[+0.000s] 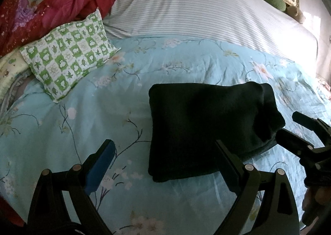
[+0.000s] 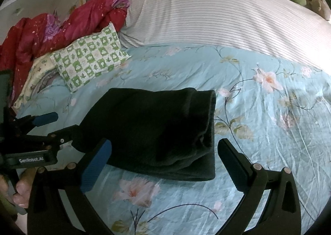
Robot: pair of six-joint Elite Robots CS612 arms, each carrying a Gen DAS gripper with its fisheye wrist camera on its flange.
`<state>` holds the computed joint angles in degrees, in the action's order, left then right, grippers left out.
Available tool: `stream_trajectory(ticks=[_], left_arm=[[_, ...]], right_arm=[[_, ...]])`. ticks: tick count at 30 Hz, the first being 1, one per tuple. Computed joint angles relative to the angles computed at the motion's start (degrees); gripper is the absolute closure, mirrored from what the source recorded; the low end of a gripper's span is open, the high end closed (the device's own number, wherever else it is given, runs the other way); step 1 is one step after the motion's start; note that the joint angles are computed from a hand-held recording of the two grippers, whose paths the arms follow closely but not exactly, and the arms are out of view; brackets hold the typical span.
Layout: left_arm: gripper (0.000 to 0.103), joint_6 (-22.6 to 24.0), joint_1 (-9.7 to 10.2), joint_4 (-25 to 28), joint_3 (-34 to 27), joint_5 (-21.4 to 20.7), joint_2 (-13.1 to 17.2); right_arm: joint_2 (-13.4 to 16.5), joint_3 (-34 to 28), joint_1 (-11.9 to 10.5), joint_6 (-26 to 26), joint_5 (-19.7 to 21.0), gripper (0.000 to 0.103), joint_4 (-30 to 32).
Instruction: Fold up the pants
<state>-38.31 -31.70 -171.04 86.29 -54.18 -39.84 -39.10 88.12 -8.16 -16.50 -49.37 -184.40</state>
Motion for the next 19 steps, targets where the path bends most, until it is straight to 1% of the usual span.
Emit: stream_trajectory(ticks=[7, 12, 19], left_arm=[[0.009, -0.3, -0.05, 1.9, -0.8, 0.3, 0.2], [0.010, 0.1, -0.28, 2.7, -1.1, 1.4, 0.3], [0.010, -1.1, -0.32, 4.6, -1.4, 1.4, 0.1]], right_arm=[[0.0, -0.1, -0.3, 0.0, 0.6, 0.001, 1.4], [0.1, -0.2, -0.3, -0.3, 1.0, 0.001, 2.0], [0.2, -0.3, -0.3, -0.5, 1.2, 0.001, 2.5]])
